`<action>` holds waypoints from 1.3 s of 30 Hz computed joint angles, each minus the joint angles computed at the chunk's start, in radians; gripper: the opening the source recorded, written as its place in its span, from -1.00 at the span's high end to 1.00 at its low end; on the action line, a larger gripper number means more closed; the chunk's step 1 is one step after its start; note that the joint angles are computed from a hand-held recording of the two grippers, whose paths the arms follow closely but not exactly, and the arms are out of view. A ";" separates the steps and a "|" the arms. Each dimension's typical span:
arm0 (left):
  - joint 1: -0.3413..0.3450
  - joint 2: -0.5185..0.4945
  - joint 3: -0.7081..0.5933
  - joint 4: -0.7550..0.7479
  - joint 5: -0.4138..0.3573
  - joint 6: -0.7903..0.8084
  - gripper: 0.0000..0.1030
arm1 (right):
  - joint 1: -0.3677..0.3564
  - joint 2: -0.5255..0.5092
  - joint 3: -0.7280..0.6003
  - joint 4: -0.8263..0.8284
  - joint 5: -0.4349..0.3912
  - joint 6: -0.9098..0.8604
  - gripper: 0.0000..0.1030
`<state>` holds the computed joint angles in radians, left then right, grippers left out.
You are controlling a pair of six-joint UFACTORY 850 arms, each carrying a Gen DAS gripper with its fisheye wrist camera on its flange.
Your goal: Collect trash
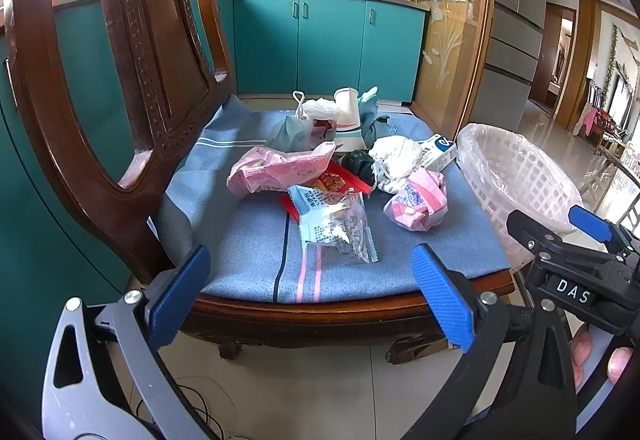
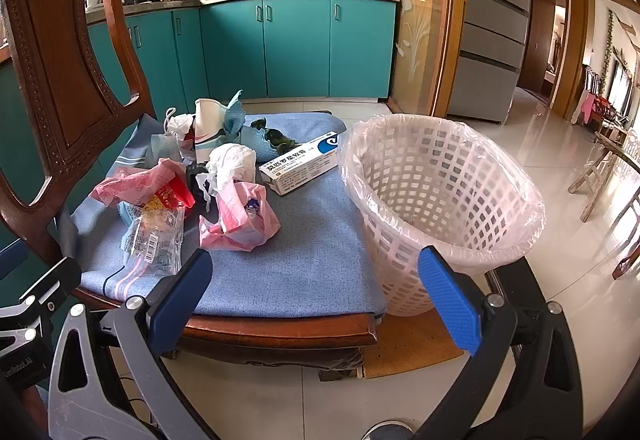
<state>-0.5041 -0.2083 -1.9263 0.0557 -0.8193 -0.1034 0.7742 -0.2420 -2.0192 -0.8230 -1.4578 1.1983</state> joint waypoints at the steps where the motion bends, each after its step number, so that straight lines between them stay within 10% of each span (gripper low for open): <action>1: 0.000 0.000 0.000 0.001 0.000 0.000 -0.94 | 0.000 -0.002 -0.002 0.000 -0.002 -0.002 -0.95; 39: 0.004 -0.006 -0.007 -0.010 -0.019 0.013 -0.94 | 0.001 -0.006 -0.005 0.014 0.013 -0.002 -0.95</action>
<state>-0.4999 -0.2145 -1.9337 0.0457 -0.8381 -0.0902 0.7754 -0.2475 -2.0239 -0.8087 -1.4450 1.1961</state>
